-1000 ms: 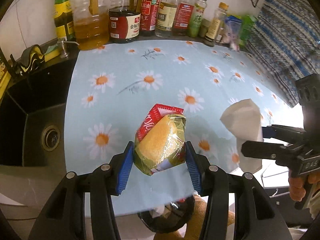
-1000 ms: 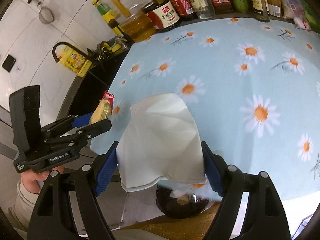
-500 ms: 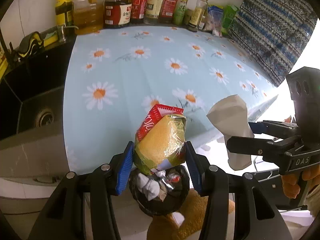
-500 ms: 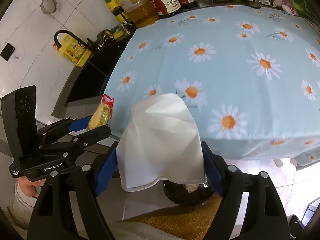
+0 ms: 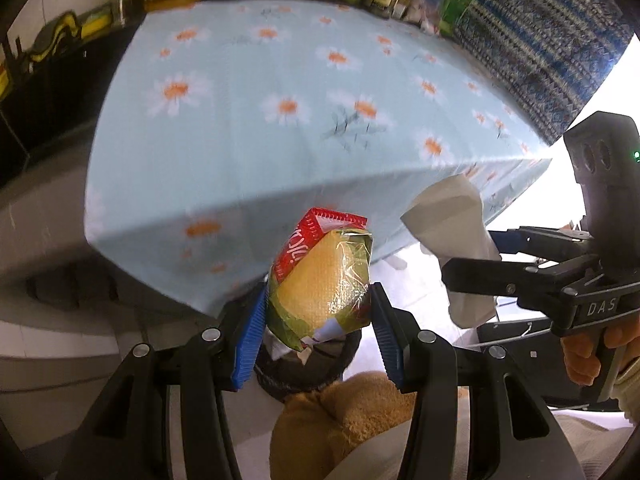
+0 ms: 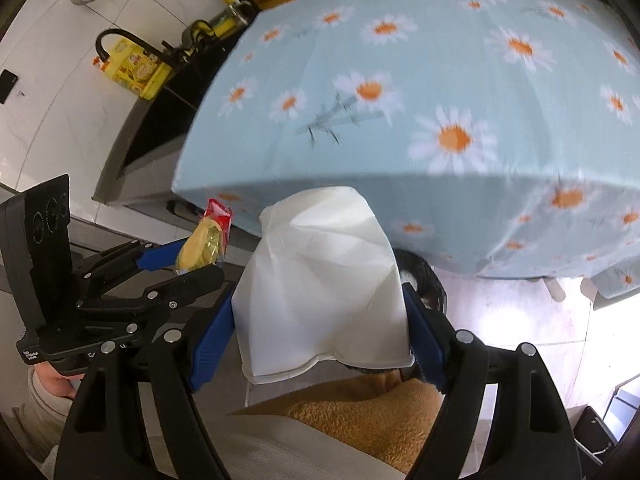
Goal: Collect trash
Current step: 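Carry the tissue and snack down over the black bin with both tools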
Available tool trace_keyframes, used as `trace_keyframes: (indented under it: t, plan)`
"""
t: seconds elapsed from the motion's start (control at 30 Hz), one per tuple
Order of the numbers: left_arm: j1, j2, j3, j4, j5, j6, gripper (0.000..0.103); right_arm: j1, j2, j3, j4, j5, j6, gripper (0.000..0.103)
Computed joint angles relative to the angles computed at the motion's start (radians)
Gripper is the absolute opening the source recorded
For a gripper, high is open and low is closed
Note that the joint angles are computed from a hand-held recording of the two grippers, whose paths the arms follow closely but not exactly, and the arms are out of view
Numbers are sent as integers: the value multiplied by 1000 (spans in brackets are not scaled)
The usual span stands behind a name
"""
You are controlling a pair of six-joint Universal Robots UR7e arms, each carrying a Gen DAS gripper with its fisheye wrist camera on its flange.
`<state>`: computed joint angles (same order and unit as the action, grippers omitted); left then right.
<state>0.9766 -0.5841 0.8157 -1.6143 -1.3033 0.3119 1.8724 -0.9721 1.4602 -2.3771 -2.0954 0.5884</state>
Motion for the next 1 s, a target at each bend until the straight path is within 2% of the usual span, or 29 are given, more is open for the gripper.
trace_keyframes:
  t: [0.2,0.3,0.63,1.0]
  plan:
    - [22,-12,69,29,19,-55,48,-26,1,45,41,5,34,78]
    - [34,-8,93,54,30,-75,48,-45,5,66,37,34,45,78]
    - [71,18,109,107,53,-134,48,-84,50,83,42,63,82,79]
    - [98,37,128,128,40,-170,48,-111,65,95,30,78,108,79]
